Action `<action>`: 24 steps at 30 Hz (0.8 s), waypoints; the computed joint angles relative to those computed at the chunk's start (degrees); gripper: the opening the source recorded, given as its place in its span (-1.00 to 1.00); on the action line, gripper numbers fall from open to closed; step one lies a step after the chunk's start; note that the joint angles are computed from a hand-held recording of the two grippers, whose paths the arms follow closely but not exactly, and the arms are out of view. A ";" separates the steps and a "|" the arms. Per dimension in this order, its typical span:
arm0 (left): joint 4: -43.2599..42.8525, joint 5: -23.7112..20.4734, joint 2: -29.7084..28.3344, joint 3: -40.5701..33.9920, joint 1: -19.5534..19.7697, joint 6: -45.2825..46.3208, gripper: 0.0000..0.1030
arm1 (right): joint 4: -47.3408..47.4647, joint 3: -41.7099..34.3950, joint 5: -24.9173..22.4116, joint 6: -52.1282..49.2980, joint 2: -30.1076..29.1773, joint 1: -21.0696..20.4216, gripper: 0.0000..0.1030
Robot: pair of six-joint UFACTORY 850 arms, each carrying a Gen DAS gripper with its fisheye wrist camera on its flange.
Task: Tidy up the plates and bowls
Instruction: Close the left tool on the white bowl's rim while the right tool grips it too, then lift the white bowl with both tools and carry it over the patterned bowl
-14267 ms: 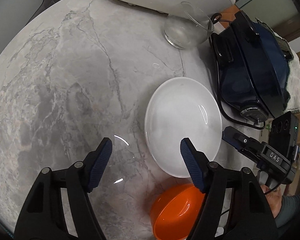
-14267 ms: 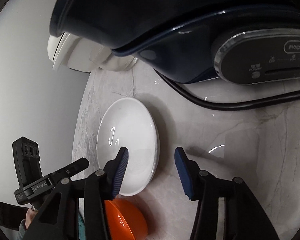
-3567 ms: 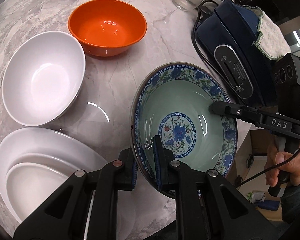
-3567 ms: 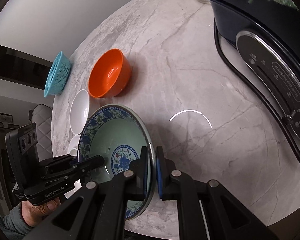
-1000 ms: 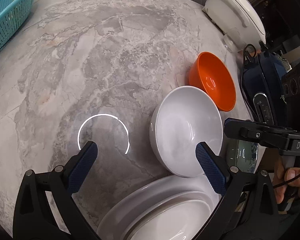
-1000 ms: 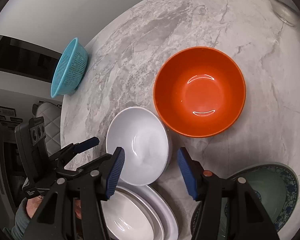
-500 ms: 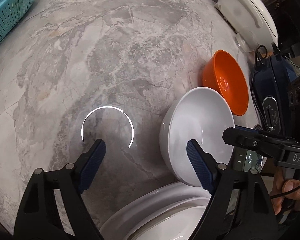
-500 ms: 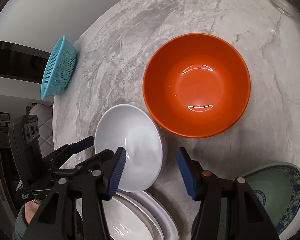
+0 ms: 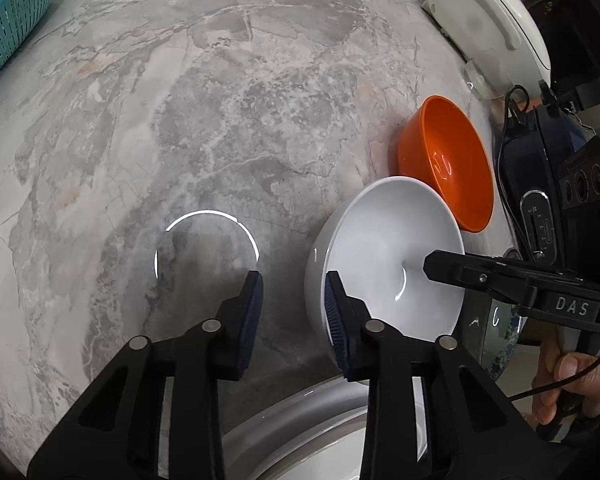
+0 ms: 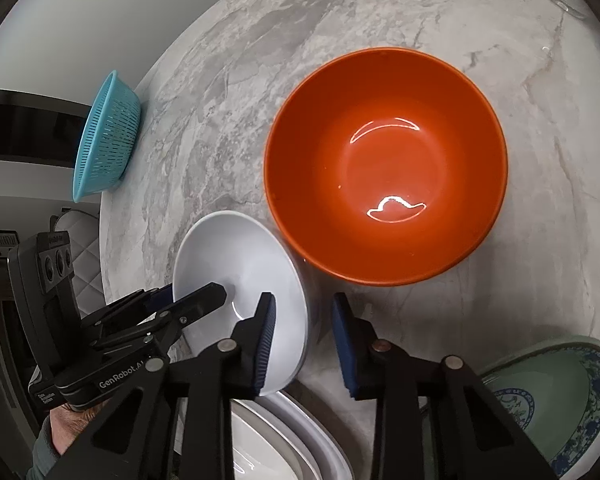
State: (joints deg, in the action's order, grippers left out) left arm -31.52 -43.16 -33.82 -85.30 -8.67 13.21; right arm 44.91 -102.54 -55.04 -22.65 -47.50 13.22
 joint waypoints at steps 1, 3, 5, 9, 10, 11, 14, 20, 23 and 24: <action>0.25 -0.28 -0.24 -0.41 -0.13 0.02 -0.56 | 0.04 -0.03 0.03 -0.20 -0.08 0.00 -0.64; -0.21 -0.60 -0.61 -0.85 -0.14 0.60 -0.71 | -0.12 -0.17 0.16 -0.07 -0.27 0.01 -0.75; -1.53 -0.89 -0.67 -0.84 -0.04 1.55 -0.79 | 0.54 -0.30 -0.16 -0.68 -0.51 -0.10 -0.76; -1.65 -1.10 -0.32 -0.39 -0.09 1.04 -0.82 | 0.56 -0.27 0.13 -1.21 -0.47 -0.03 -0.76; -1.48 -1.17 -0.29 -0.42 -0.12 0.61 -0.82 | 0.78 -0.19 0.20 -1.21 -0.47 -0.09 -0.76; -1.55 -1.15 0.00 -0.11 -0.07 0.47 -0.82 | 1.03 -0.17 0.05 -1.25 -0.50 -0.15 -0.76; -1.86 -1.32 0.74 0.26 0.14 -0.12 -0.82 | 1.34 -0.41 -0.10 -1.35 -0.53 -0.13 -0.76; -3.00 -2.83 2.31 -0.03 0.41 -0.43 -0.82 | 2.81 0.27 -0.30 -2.49 0.75 -0.71 -0.75; -3.29 -3.26 3.56 0.09 -0.11 -0.40 -0.82 | 3.64 1.57 -0.37 -3.14 2.13 -1.30 -0.75; -3.35 -3.27 4.05 0.23 -0.37 -0.34 -0.82 | 3.90 2.18 -0.42 -3.42 2.74 -1.56 -0.74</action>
State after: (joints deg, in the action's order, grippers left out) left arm -34.87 -46.43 -29.77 -85.07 -9.05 12.87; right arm 48.80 -100.36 -55.45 -26.07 -44.76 11.65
